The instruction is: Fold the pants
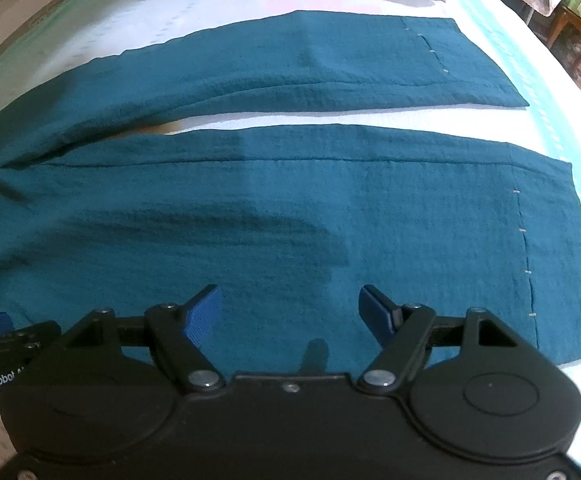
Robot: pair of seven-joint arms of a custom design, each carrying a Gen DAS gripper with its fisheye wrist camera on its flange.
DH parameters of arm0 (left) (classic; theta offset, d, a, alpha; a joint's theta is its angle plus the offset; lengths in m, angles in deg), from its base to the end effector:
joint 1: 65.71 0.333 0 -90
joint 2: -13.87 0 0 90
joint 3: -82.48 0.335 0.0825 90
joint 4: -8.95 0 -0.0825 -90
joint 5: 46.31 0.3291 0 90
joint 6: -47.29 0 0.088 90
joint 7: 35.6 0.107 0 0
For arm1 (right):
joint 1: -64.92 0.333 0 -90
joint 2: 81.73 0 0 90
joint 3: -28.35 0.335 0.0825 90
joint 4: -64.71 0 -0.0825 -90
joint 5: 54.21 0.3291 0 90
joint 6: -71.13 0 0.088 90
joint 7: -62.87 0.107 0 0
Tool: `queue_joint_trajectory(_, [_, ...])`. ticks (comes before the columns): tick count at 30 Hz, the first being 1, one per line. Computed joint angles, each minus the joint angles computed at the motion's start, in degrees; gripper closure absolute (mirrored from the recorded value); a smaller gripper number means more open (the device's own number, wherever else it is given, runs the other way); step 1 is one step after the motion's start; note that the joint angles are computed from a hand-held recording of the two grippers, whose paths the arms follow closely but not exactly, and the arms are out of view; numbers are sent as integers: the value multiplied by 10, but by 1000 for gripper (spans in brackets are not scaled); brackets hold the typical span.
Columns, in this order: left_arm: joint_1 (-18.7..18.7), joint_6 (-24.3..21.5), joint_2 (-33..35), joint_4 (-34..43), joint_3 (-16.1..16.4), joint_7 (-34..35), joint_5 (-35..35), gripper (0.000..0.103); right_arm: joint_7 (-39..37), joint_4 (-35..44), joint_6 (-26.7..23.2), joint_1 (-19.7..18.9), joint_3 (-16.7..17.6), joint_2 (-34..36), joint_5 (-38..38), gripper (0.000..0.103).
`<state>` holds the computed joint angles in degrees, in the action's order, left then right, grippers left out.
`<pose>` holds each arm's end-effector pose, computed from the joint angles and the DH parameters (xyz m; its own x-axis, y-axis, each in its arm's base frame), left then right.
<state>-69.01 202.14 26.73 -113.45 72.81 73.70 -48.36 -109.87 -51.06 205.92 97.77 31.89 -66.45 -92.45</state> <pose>0.5507 -0.1208 0.3959 -0.4907 -0.8697 -0.0521 -0.8108 0.4777 -0.3381 0.4627 0.3278 0.3819 -0.5631 -0.8262 -0.0165 -0.7313 0.5075 -0.4557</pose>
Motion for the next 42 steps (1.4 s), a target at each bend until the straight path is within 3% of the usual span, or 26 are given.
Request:
queue_joint_trajectory(4, [-1, 6, 1, -2, 1, -1, 4, 58, -6, 1, -6, 3, 0, 1, -11, 28])
queue_joint_trajectory(7, [10, -16, 4, 9, -8, 20, -24, 60, -26, -5, 11, -4, 3, -1, -1, 33])
queue_joint_trajectory(9, [17, -36, 9, 23, -13, 42, -43, 68, -51, -9, 28, -10, 6, -2, 12, 40])
queue_joint_trajectory(15, [15, -24, 16, 55, -11, 68, -47, 68, -58, -20, 55, -8, -5, -16, -26, 41])
queue_joint_trajectory(19, [13, -46, 32, 108, -7, 77, -40, 68, -38, -34, 80, -23, -12, -29, -45, 41])
queue_joint_trajectory(23, [-10, -61, 55, 166, 8, 66, 26, 68, -98, -31, 92, -44, -15, -31, -59, 41])
queue_joint_trajectory(28, [-24, -64, 91, 227, 9, 59, 55, 68, -236, -1, 85, -70, -21, -14, -61, 41])
queue_joint_trajectory(30, [-29, -64, 106, 253, 9, 47, 61, 68, -273, 8, 96, -75, -31, -8, -88, 41])
queue_joint_trajectory(33, [-44, -68, 144, 311, 15, 5, 68, 68, -267, 38, 78, -68, -55, 9, -164, 41])
queue_joint_trajectory(35, [-57, -81, 174, 358, 22, -28, 77, 68, -245, 52, 100, -76, -71, 21, -220, 41])
queue_joint_trajectory(38, [-59, -86, 202, 396, 19, -52, 74, 68, -227, 65, 181, -108, -88, 38, -267, 40])
queue_joint_trajectory(42, [-66, -83, 238, 436, 22, -63, 88, 68, -334, 107, 277, -167, -86, 88, -192, 39])
